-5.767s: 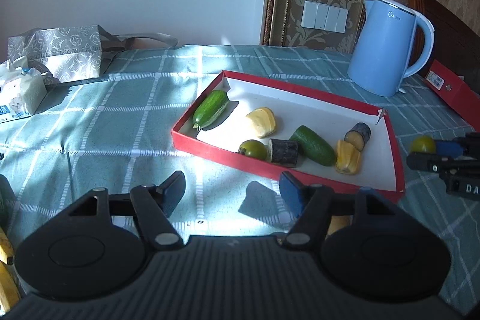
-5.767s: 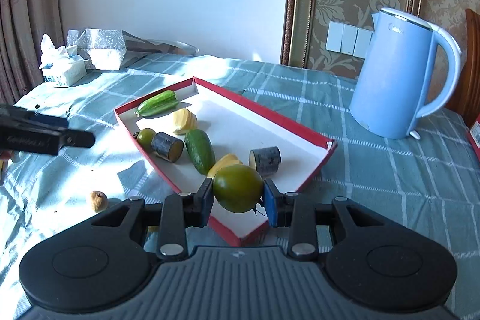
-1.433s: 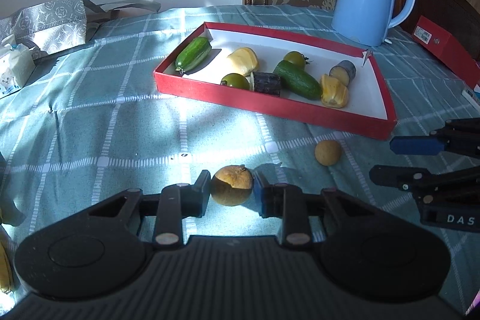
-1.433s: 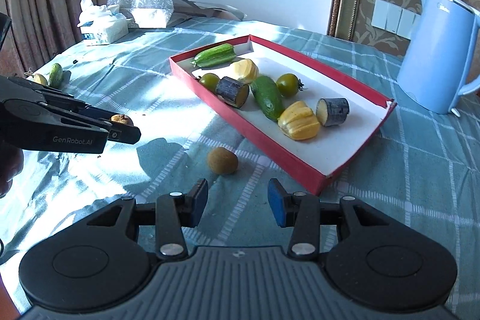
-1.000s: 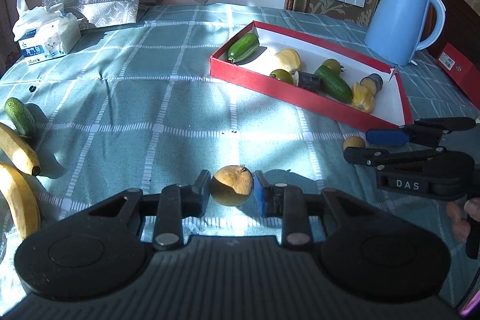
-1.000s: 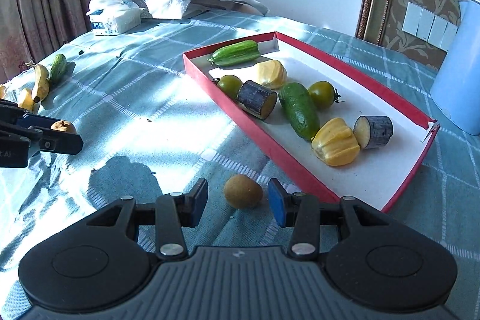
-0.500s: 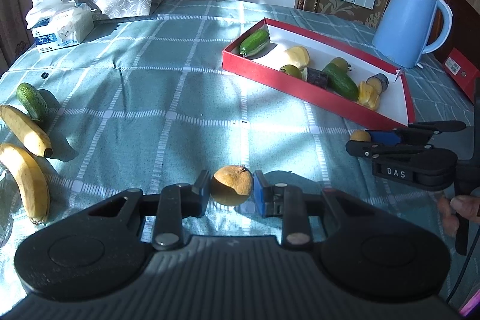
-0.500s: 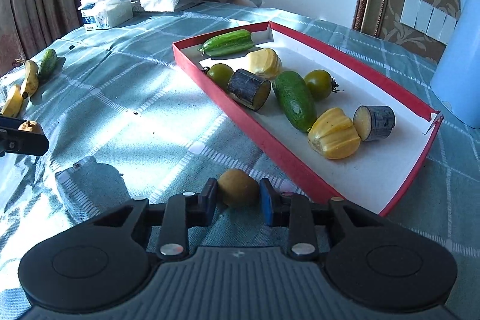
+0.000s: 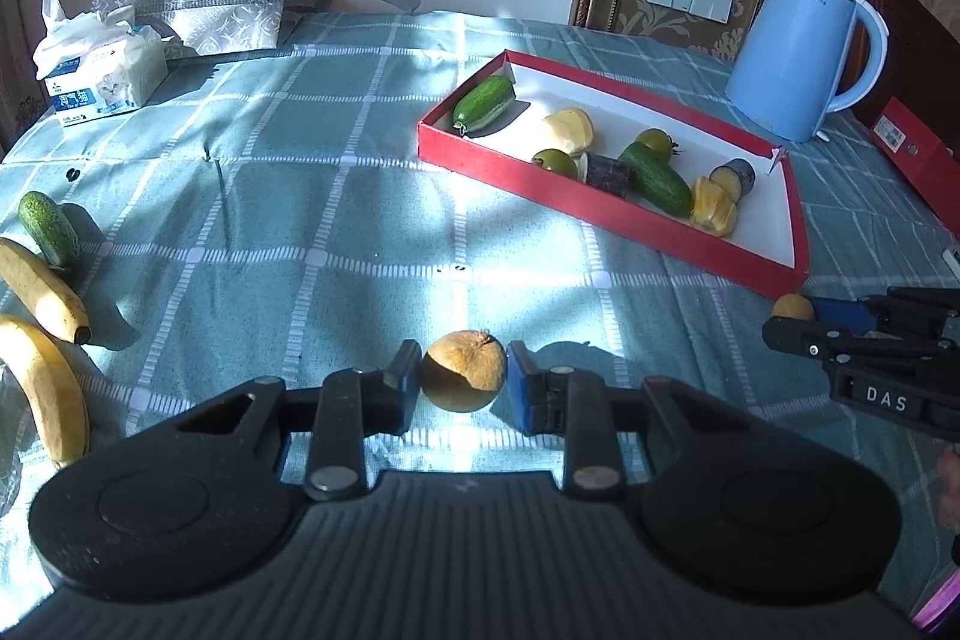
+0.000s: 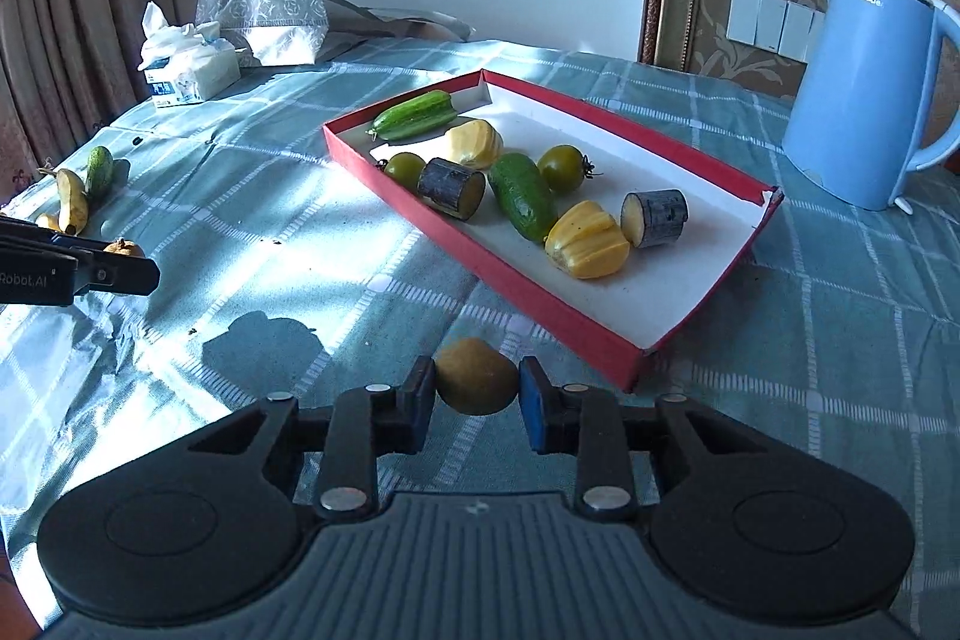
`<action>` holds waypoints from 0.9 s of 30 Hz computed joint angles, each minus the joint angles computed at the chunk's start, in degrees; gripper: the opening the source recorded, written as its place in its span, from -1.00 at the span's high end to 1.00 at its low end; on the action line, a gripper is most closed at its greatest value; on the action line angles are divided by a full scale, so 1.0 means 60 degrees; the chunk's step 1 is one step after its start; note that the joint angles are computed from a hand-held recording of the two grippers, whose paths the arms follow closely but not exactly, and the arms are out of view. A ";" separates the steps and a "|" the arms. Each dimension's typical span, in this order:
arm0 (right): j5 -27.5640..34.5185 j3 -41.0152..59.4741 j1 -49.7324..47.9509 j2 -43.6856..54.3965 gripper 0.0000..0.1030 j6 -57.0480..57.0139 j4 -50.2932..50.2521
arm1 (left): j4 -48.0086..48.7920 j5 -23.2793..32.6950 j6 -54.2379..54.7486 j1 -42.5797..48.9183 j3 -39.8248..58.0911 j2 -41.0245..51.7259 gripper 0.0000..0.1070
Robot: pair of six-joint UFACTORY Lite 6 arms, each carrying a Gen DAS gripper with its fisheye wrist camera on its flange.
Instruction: Organize fruits
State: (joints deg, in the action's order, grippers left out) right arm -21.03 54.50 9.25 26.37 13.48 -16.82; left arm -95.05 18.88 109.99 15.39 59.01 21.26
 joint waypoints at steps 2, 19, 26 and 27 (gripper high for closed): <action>0.0006 -0.0365 -0.0005 -0.0293 0.43 -0.0095 0.0240 | 0.0578 -0.0171 -0.0703 -0.0076 0.0135 0.0037 0.50; -0.0020 -0.2055 0.0483 -0.2283 0.43 -0.1519 0.2410 | 0.2249 -0.0403 -0.2420 -0.0121 0.0333 -0.0277 0.50; -0.0020 -0.2281 0.0599 -0.2656 0.43 -0.1993 0.3004 | 0.2320 -0.0383 -0.2499 -0.0057 0.0314 -0.0226 0.50; -0.0020 -0.2282 0.0611 -0.2673 0.43 -0.2058 0.3068 | 0.2337 -0.0350 -0.2518 -0.0044 0.0324 -0.0218 0.50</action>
State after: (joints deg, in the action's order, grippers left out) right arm -21.16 40.81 12.92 10.33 1.13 1.59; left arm -81.02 16.77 94.88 15.13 60.96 19.95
